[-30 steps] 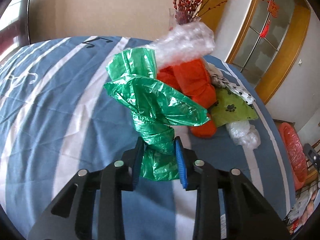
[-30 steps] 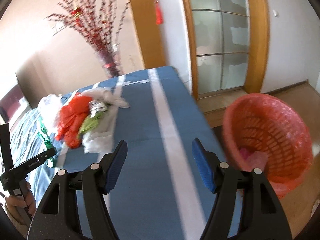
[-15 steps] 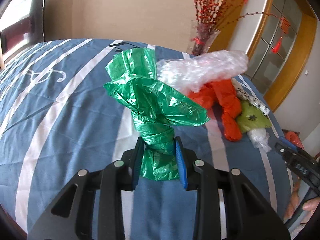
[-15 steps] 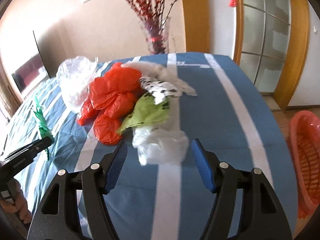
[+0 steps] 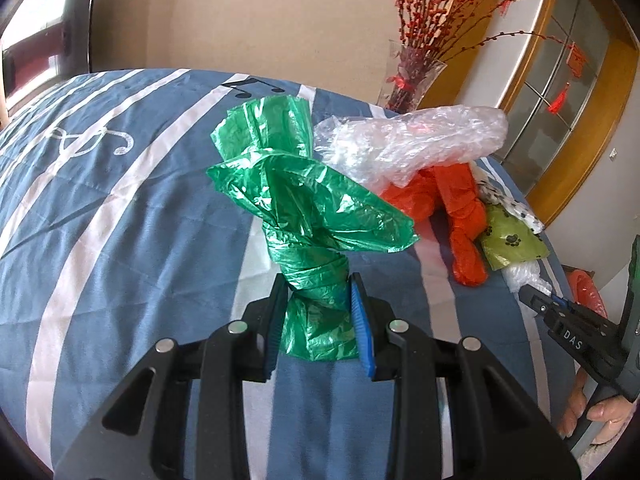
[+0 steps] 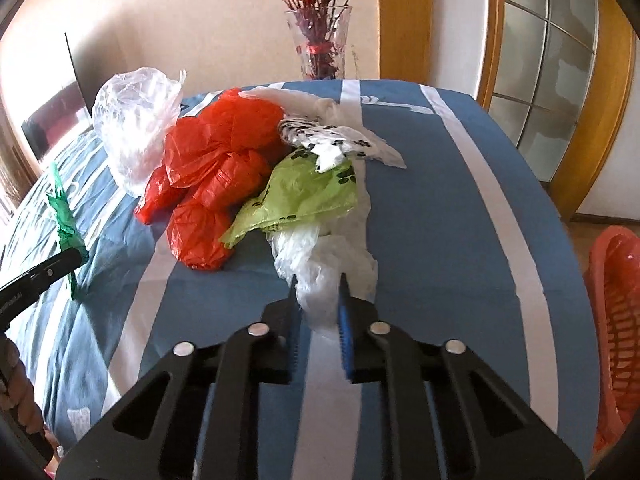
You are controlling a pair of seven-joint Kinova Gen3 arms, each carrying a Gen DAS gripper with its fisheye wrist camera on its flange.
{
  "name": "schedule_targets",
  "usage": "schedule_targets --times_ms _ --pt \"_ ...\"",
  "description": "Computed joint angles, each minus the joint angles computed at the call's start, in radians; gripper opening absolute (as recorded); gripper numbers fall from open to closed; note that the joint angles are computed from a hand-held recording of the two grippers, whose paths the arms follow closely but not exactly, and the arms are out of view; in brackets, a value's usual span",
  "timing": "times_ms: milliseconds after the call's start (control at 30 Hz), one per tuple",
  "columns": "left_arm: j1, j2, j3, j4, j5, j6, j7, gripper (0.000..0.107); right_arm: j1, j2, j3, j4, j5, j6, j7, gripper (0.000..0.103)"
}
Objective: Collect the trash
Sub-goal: 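Carry the white bag and green bag over the orange basket with both tools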
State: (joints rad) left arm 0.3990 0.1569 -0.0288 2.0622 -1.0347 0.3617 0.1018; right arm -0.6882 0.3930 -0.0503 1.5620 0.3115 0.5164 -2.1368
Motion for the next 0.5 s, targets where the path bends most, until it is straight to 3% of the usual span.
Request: schedule_targets --times_ms 200,500 --pt "0.015 0.006 0.013 -0.019 0.000 0.002 -0.016 0.032 0.003 -0.059 0.016 0.082 0.018 -0.047 -0.036 0.009" --pt "0.076 0.028 0.025 -0.066 0.019 0.002 -0.064 0.032 0.000 -0.177 0.056 0.212 0.182 -0.083 -0.234 0.008"
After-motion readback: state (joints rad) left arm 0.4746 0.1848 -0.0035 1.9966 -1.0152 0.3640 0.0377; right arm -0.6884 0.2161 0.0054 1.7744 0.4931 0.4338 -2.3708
